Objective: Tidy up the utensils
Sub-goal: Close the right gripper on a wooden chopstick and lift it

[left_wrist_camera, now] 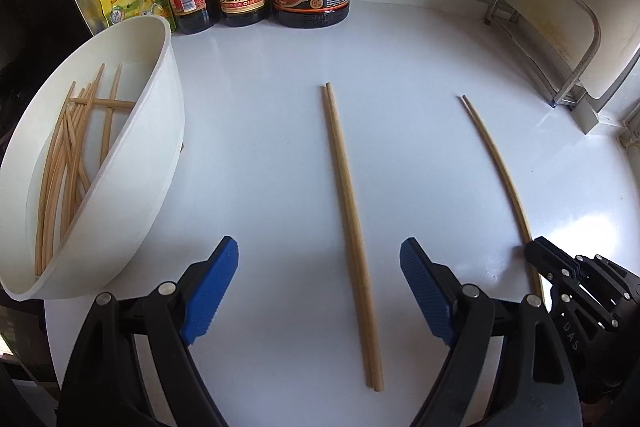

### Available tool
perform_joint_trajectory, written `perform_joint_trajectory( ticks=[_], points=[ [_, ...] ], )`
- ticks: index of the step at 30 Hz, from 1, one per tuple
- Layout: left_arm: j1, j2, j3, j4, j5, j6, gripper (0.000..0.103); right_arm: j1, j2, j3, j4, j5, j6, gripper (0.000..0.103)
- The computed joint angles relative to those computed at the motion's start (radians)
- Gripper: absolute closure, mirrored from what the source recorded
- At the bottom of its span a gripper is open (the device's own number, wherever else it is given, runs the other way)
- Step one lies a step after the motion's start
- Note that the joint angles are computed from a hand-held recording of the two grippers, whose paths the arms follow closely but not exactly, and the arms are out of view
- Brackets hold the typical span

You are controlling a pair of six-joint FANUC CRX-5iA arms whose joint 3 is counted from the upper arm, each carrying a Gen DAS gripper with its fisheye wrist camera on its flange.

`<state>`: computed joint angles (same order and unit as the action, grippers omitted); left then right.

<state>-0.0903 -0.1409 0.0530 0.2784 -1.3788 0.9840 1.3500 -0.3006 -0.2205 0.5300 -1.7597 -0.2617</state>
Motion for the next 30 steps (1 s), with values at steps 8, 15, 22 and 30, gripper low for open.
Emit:
perform_joint_trajectory(
  ticks=[8,15,22,30],
  points=[
    [-0.005,0.013,0.002,-0.036,0.015,0.028,0.014,-0.001,-0.007,-0.01,0.029,-0.023,-0.019,0.069],
    [-0.02,0.024,0.006,-0.061,0.023,0.046,0.013,-0.038,-0.009,-0.013,0.028,-0.008,0.025,0.069],
    [-0.029,0.03,0.004,-0.065,0.021,0.062,0.013,-0.054,0.007,-0.008,0.024,-0.003,0.076,0.069],
    [-0.06,0.049,0.018,-0.094,0.022,0.097,0.013,-0.077,0.013,-0.009,0.033,0.015,0.136,0.069]
  ],
)
